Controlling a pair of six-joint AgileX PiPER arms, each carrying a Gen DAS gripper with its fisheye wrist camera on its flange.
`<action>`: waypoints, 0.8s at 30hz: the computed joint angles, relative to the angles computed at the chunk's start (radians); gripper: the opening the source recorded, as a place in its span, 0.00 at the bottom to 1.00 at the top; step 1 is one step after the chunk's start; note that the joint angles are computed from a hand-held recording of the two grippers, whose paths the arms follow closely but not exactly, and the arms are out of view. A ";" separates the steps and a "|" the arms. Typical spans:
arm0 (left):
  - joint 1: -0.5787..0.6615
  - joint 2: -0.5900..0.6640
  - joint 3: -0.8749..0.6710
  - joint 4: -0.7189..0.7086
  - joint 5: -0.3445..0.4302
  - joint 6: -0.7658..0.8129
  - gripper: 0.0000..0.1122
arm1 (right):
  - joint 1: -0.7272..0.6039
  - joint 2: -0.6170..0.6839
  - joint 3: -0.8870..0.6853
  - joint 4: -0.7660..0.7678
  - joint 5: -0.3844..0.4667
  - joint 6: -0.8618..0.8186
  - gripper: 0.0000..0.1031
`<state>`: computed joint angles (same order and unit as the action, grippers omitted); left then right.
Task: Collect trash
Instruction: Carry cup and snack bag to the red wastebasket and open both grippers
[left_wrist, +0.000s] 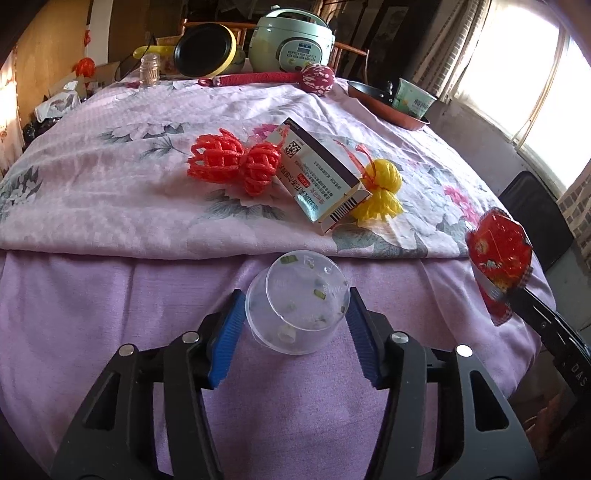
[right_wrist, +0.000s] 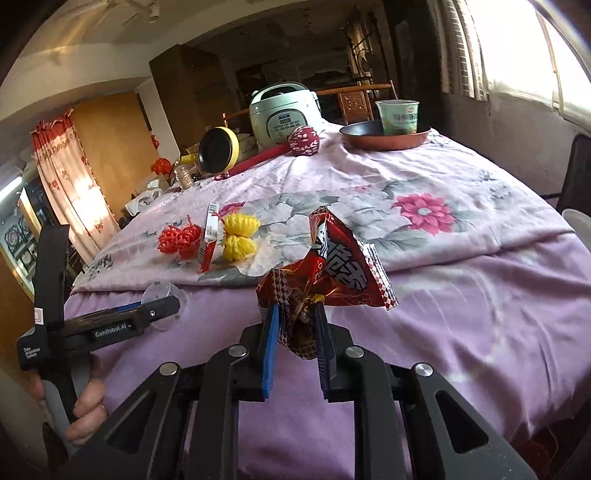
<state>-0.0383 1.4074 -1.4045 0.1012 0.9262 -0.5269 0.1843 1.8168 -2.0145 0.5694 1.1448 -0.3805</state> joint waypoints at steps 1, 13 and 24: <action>0.003 -0.002 0.000 -0.015 -0.004 0.014 0.48 | -0.012 -0.010 0.016 0.013 -0.004 -0.010 0.18; -0.198 0.003 -0.113 0.124 0.084 -0.089 0.48 | -0.189 -0.122 0.146 0.158 -0.023 -0.112 0.18; -0.457 0.216 -0.446 0.167 0.219 -0.057 0.48 | -0.567 -0.235 0.302 0.317 0.049 -0.259 0.18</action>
<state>-0.4954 1.6231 -1.8509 0.2684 1.1456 -0.5841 -0.3828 1.5817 -1.7125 0.8868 1.1934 -0.6399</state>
